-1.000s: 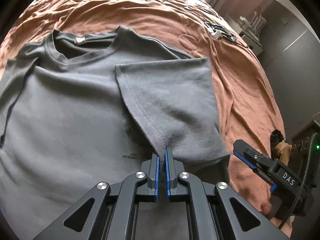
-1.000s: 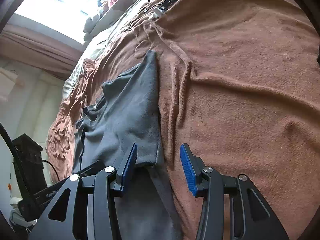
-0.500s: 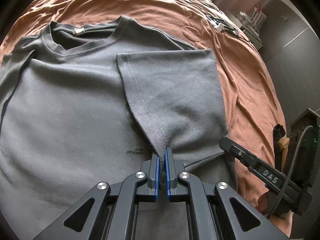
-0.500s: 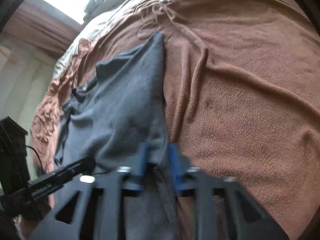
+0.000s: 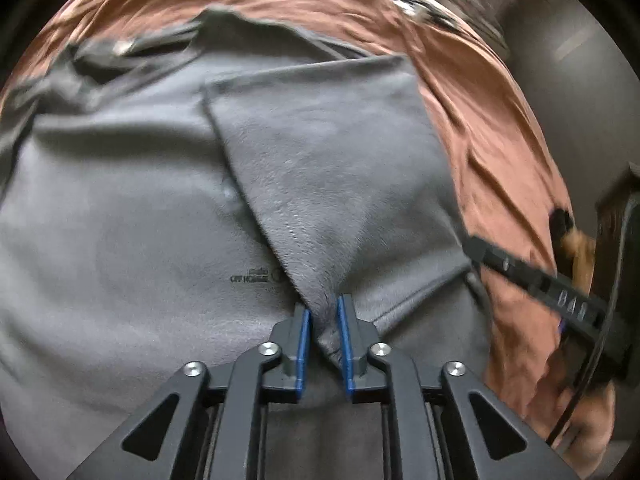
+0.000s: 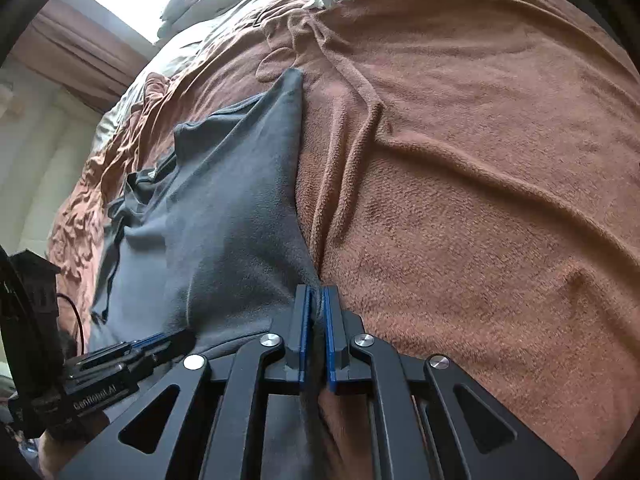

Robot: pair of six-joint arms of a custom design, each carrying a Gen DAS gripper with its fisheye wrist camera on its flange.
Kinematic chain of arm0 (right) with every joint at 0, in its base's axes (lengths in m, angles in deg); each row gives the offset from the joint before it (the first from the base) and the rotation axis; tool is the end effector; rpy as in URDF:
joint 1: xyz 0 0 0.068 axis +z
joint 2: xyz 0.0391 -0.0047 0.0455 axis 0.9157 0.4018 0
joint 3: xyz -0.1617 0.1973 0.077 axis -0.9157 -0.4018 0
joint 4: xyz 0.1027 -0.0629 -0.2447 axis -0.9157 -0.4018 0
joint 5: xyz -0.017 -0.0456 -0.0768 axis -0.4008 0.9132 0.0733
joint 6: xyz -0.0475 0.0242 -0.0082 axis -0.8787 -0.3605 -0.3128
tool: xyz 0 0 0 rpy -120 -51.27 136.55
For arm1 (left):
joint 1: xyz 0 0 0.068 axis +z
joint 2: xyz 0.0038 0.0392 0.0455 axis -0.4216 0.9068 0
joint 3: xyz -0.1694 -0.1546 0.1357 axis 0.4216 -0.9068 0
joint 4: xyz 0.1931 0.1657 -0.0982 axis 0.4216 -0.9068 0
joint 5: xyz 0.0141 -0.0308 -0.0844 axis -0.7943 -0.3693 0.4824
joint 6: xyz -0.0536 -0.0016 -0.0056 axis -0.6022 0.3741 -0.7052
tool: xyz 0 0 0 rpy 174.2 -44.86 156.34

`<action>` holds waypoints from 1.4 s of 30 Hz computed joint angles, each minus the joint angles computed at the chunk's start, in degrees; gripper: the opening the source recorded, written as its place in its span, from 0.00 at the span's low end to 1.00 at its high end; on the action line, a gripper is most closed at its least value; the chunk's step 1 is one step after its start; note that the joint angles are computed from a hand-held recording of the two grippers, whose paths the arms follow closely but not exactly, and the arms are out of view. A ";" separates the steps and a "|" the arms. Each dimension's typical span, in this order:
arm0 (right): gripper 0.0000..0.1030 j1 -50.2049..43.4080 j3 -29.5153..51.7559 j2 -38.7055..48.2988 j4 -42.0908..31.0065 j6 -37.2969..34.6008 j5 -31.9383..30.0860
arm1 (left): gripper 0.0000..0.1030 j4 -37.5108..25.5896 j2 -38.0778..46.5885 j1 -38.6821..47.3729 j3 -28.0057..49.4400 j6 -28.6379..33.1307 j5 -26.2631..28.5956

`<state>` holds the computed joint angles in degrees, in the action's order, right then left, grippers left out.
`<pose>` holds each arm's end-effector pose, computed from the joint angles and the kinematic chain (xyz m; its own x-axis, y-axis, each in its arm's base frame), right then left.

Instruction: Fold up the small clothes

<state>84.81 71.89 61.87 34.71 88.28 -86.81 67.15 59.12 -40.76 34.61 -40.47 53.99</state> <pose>0.1700 0.0667 0.0602 -0.8561 0.3331 -0.3951 0.0682 0.8307 0.5525 0.2204 -0.0735 0.0751 -0.9293 0.2783 -0.2429 0.3433 0.8933 -0.2901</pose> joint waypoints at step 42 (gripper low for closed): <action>0.00 3.48 5.80 13.84 12.75 3.33 6.35 | 0.24 7.74 8.91 9.16 6.84 1.82 8.38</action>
